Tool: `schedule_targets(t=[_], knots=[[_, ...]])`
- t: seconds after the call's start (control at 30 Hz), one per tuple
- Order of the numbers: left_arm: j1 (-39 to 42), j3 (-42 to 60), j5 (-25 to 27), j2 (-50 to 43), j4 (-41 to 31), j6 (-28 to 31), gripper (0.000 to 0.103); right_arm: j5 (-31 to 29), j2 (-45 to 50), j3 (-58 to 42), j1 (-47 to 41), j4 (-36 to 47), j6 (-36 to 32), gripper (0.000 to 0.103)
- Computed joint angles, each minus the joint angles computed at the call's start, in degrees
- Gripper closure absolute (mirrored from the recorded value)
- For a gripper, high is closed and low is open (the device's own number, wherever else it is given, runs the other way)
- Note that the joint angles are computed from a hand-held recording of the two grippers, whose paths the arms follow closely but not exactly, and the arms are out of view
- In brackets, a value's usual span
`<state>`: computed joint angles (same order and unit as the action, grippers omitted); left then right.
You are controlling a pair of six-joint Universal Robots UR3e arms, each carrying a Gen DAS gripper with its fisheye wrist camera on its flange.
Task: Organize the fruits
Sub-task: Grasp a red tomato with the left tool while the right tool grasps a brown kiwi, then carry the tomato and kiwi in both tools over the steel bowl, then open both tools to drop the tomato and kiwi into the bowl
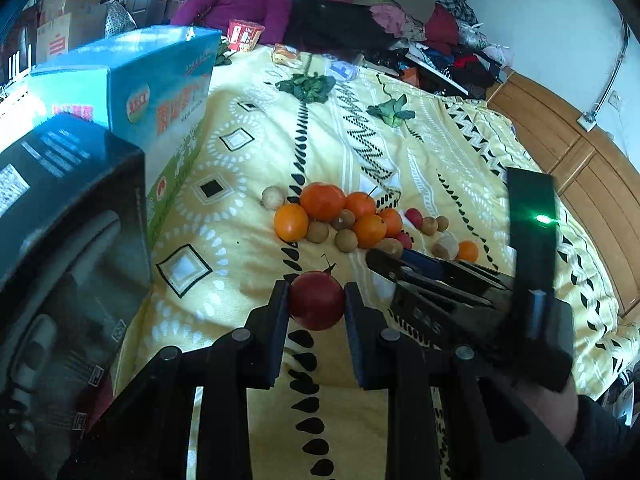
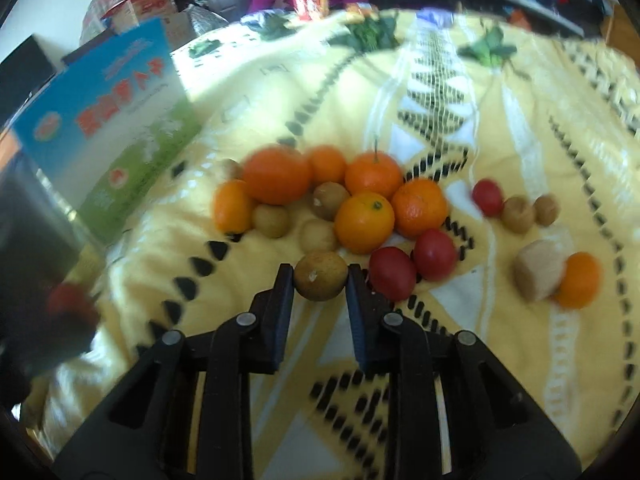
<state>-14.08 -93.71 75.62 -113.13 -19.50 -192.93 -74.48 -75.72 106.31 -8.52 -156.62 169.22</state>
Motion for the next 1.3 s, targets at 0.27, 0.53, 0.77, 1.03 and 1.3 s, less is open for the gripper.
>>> schedule_targets(t=[0.27, 0.53, 0.77, 1.03, 1.3], knots=[[0.80, -2.78, -0.94, 8.73, -0.56, 0.49, 0.076, -5.39, -13.36, 3.50, 4.72, 3.00, -0.62, 0.076], [7.23, -8.35, -2.61, 22.02, -3.74, 1.43, 0.076, -10.01, -17.02, -2.58, 11.91, 8.49, 1.08, 0.076], [25.19, -15.87, -9.23, 40.29, -13.78, 6.64, 0.076, -15.08, -11.96, -14.19, 23.21, 11.97, 3.16, 0.076], [66.70, -19.64, -29.73, 61.81, -43.18, 27.60, 0.076, -19.69, 4.34, -39.22, 39.03, 19.30, 4.59, 0.076], [90.11, -19.57, -34.74, 63.21, -61.25, 45.83, 0.076, -17.47, 27.24, -77.02, 49.03, 36.63, 6.20, 0.076]])
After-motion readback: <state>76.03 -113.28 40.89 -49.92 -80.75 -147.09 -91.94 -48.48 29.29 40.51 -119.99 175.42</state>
